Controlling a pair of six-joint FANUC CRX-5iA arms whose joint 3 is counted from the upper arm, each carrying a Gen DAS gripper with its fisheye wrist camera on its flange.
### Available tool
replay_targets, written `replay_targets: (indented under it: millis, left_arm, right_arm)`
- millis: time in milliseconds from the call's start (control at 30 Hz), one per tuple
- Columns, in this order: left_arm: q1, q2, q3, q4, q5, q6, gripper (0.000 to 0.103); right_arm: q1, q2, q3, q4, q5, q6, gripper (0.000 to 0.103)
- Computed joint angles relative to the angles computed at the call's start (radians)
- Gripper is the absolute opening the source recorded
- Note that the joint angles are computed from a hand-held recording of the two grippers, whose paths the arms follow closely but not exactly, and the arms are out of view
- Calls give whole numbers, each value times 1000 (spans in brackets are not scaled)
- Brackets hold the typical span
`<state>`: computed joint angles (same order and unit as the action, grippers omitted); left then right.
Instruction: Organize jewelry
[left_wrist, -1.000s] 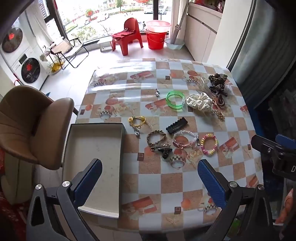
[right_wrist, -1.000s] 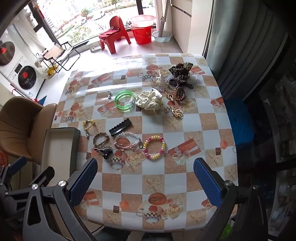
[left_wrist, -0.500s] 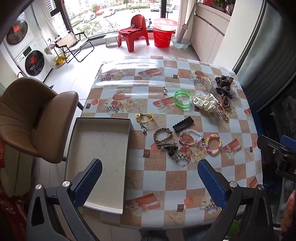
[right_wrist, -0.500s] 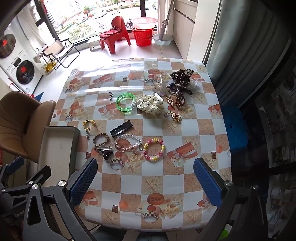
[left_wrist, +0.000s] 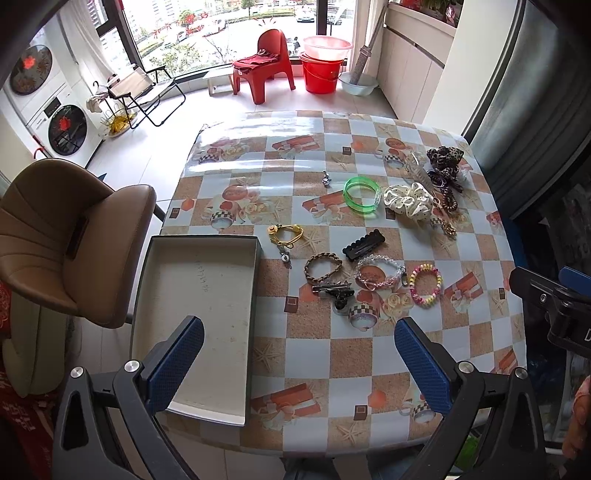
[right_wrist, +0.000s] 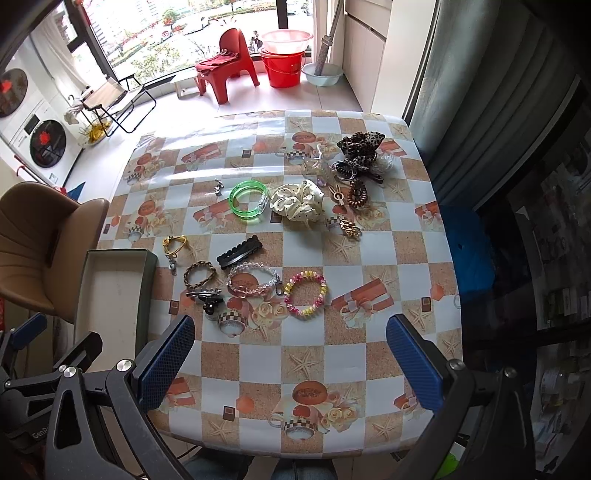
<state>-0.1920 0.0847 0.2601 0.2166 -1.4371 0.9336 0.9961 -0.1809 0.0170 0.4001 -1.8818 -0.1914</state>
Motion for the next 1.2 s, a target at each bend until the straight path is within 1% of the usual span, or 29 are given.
replay_targets:
  millis: [1200]
  left_arm:
    - [2,-6,-8,-2,2,-2,103]
  right_arm:
    - [2,-3,-6,-5,2,-6,103]
